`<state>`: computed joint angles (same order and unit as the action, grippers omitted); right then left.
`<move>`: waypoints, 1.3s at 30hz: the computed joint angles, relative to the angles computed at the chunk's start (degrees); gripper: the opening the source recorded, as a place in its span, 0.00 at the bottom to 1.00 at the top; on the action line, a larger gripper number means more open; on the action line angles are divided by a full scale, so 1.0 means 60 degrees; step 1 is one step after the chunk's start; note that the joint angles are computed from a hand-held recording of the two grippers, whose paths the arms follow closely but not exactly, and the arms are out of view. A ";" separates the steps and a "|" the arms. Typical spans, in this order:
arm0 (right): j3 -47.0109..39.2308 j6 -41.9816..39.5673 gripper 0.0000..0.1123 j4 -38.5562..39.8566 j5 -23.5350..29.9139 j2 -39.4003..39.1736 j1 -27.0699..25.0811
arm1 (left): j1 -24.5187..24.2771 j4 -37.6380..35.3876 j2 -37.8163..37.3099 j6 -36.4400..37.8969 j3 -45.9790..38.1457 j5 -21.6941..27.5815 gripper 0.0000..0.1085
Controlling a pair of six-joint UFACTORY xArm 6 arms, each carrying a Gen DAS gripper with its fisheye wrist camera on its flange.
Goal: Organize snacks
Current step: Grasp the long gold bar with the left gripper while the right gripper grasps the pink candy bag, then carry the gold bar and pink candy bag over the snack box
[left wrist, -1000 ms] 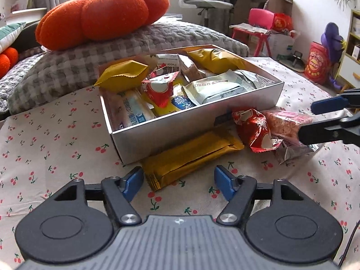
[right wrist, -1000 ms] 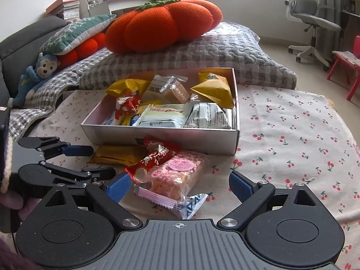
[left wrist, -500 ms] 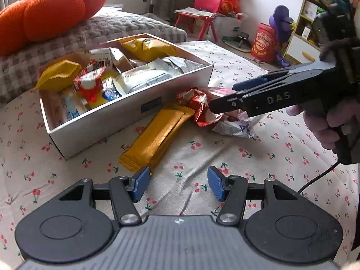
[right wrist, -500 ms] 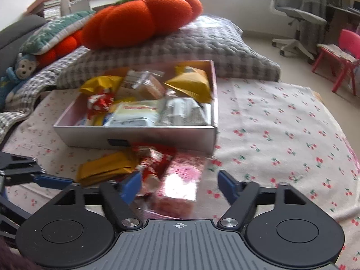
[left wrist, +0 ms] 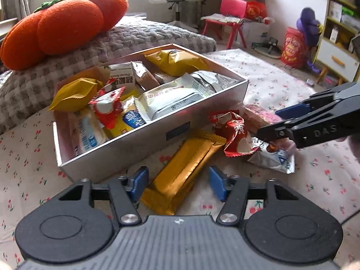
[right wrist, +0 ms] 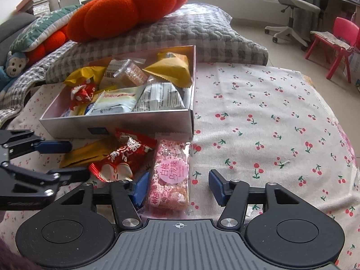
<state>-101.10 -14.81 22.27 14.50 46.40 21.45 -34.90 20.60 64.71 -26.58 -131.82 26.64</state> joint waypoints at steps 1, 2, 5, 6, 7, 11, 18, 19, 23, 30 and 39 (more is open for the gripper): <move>0.0004 0.0044 0.50 -0.0082 -0.0007 0.0007 -0.0010 | -0.0027 0.0086 0.0236 -0.0066 -0.0389 0.0113 0.50; 0.0024 0.0063 0.50 -0.0126 -0.0027 0.0003 -0.0021 | -0.0056 0.0012 0.0494 -0.0004 -0.0862 0.0345 0.49; -0.0007 0.0315 0.50 -0.0418 -0.0084 0.0059 -0.0084 | -0.0120 -0.0095 0.0826 0.0061 -0.1565 0.0825 0.41; -0.0006 0.0448 0.50 -0.0559 -0.0121 0.0071 -0.0105 | -0.0145 -0.0042 0.0823 0.0032 -0.1601 0.0922 0.39; -0.0017 0.0620 0.49 -0.0754 -0.0150 0.0093 -0.0131 | -0.0170 0.0050 0.0742 -0.0054 -0.1515 0.0997 0.36; -0.0032 0.1378 0.37 -0.1553 -0.0151 0.0110 -0.0235 | -0.0269 0.0616 0.0463 -0.0519 -0.1302 0.1552 0.26; 0.0149 0.1594 0.37 -0.1810 -0.0208 0.0005 -0.0290 | -0.0342 0.1621 -0.0447 -0.1593 -0.0093 0.2330 0.24; 0.0173 0.1575 0.37 -0.1818 -0.0230 -0.0003 -0.0284 | -0.0335 0.1700 -0.0606 -0.1712 0.0177 0.2284 0.24; 0.0228 0.1152 0.40 -0.1429 -0.0330 -0.0007 -0.0242 | -0.0232 0.1291 -0.1100 -0.2137 0.0973 0.1973 0.27; 0.0337 0.1079 0.35 -0.1486 -0.0497 -0.0034 -0.0214 | -0.0079 0.0544 -0.1794 -0.2980 0.2149 0.1265 0.30; 0.0307 -0.0377 0.28 0.0862 0.0088 -0.0236 -0.0257 | -0.0134 0.0490 -0.2127 -0.3904 0.2609 0.1179 0.25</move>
